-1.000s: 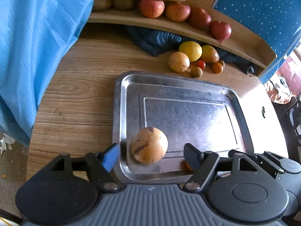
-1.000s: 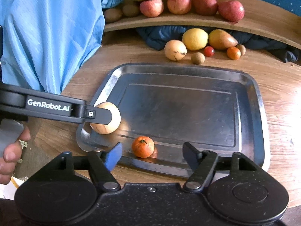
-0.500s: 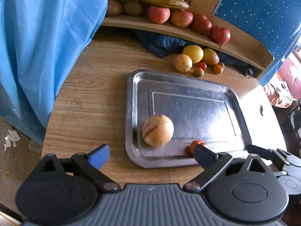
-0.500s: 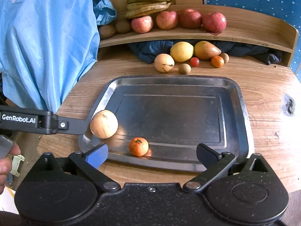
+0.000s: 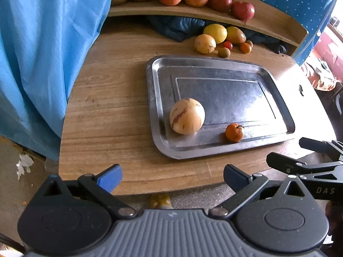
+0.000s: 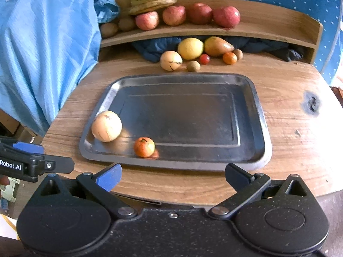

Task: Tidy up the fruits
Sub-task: 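Withdraw both grippers from the tray back toward the fruit row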

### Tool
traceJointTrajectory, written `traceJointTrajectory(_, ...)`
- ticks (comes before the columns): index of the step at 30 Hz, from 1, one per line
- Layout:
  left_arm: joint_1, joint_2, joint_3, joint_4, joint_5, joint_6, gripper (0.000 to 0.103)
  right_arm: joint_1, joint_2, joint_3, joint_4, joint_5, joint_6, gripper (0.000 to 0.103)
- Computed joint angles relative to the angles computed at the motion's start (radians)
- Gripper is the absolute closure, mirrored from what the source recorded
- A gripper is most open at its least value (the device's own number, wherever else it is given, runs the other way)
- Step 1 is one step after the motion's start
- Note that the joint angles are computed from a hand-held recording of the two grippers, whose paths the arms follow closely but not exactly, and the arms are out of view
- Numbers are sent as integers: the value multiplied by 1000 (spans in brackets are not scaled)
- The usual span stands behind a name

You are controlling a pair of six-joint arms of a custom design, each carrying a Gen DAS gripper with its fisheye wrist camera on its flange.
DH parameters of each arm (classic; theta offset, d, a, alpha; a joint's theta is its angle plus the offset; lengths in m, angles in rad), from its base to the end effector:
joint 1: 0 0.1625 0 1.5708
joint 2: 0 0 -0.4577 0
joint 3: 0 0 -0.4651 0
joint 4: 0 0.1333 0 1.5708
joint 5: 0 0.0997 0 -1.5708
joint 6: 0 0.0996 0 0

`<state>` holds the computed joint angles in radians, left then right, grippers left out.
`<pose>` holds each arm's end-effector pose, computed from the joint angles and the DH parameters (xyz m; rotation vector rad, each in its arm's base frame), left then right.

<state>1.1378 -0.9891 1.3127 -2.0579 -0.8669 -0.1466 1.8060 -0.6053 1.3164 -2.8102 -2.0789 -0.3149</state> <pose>-0.1575 -0.8120 0.3383 0.2794 2.4597 -0.4539 0.2826 -0.8153 0.0945 0.5183 -2.4936 0.6603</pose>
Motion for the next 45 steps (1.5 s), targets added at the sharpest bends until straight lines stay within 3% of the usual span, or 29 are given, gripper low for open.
traceJointTrajectory(9, 6, 38, -59, 28, 21, 24, 1, -1, 4, -6, -1, -6, 27, 1)
traceJointTrajectory(16, 21, 97, -143, 1, 4, 86, 1, -8, 38, -81, 8, -27, 42, 1)
traceJointTrajectory(29, 40, 239, -372, 69, -16, 166, 1, -21, 106, -224, 45, -44, 58, 1)
traceJointTrajectory(45, 66, 450, -742, 201, -74, 203, 1, -25, 178, -354, 70, -62, 60, 1)
